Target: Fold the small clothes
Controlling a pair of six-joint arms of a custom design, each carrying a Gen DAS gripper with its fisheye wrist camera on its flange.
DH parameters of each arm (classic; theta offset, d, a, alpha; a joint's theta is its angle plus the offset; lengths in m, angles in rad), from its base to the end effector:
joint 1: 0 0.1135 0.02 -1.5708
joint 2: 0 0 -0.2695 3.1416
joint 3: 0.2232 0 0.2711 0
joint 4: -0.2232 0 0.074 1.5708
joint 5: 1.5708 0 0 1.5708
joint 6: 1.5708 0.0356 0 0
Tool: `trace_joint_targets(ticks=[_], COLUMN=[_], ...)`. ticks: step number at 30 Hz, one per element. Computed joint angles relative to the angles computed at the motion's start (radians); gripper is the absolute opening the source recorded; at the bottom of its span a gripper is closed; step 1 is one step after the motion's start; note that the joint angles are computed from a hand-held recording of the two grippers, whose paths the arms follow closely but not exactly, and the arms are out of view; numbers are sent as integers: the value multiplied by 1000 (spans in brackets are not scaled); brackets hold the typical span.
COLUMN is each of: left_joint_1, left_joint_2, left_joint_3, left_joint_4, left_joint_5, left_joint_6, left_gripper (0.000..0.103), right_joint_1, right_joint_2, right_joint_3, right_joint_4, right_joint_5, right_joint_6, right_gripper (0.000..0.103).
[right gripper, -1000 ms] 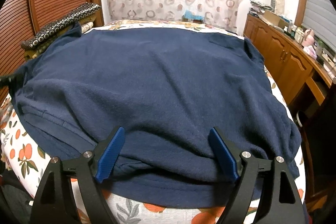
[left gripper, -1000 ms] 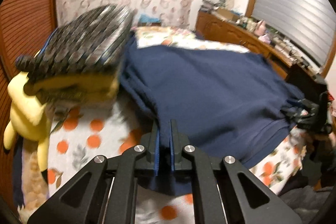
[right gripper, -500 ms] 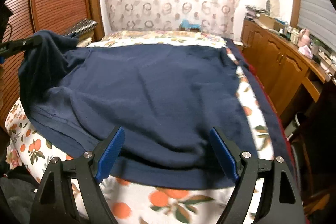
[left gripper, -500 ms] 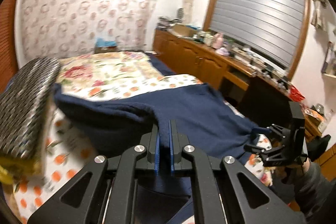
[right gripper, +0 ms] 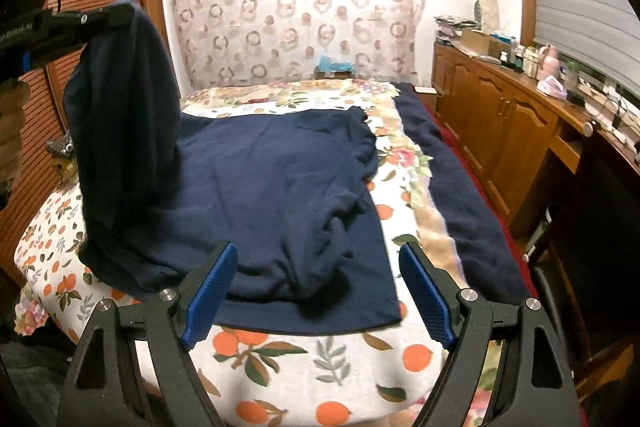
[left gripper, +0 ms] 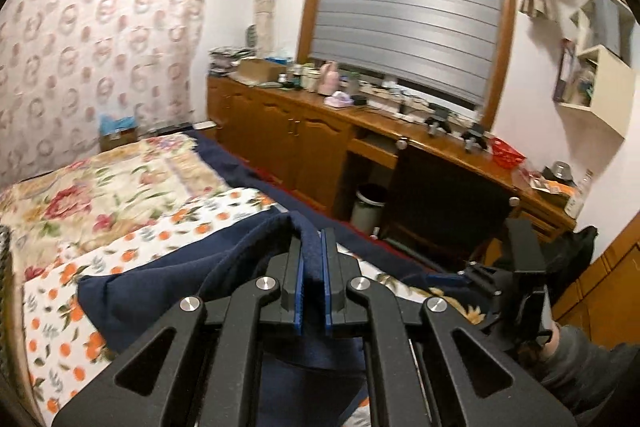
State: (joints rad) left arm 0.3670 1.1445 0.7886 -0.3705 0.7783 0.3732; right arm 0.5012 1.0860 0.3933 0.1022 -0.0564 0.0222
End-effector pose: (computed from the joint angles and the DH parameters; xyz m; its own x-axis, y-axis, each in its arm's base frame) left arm 0.2438 0.0669 0.2570 -0.4918 0.0891 -0.8661 0.4443 0.8812 -0.1616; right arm 0.1983 0.1109 0.1683 -0.4997 -0.2485 -0.8298 -0.5098 0.8588 0.0498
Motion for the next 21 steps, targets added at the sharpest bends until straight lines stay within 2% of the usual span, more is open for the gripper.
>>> trace_joint_targets(ticks=[4, 7, 8, 11, 15, 17, 21], left_joint_1=[-48, -69, -70, -53, 40, 92, 202], left_joint_2=[28, 73, 78, 48, 39, 18, 33], left_joint_3=[-10, -20, -25, -80, -107, -144, -166], left_joint_4=[6, -11, -13, 44, 40, 69, 66], left_joint_5=[-53, -96, -108, -146, -95, -89, -53], left_joint_6=[10, 57, 68, 62, 92, 103, 143], left_gripper=[8, 14, 23, 39, 55, 79, 82], right_joint_1=[12, 26, 33, 5, -8, -2, 16], right_joint_2=[12, 57, 55, 62, 70, 71, 107], right_joint_3=[-4, 11, 14, 24, 46, 54, 79], right_joint_4=[19, 40, 31, 22, 10, 4, 16], right_joint_5=[10, 22, 29, 4, -13, -11, -6], right_joint_6=[22, 29, 34, 22, 16, 13, 3], right_gripper=[84, 84, 84, 84, 84, 84, 84])
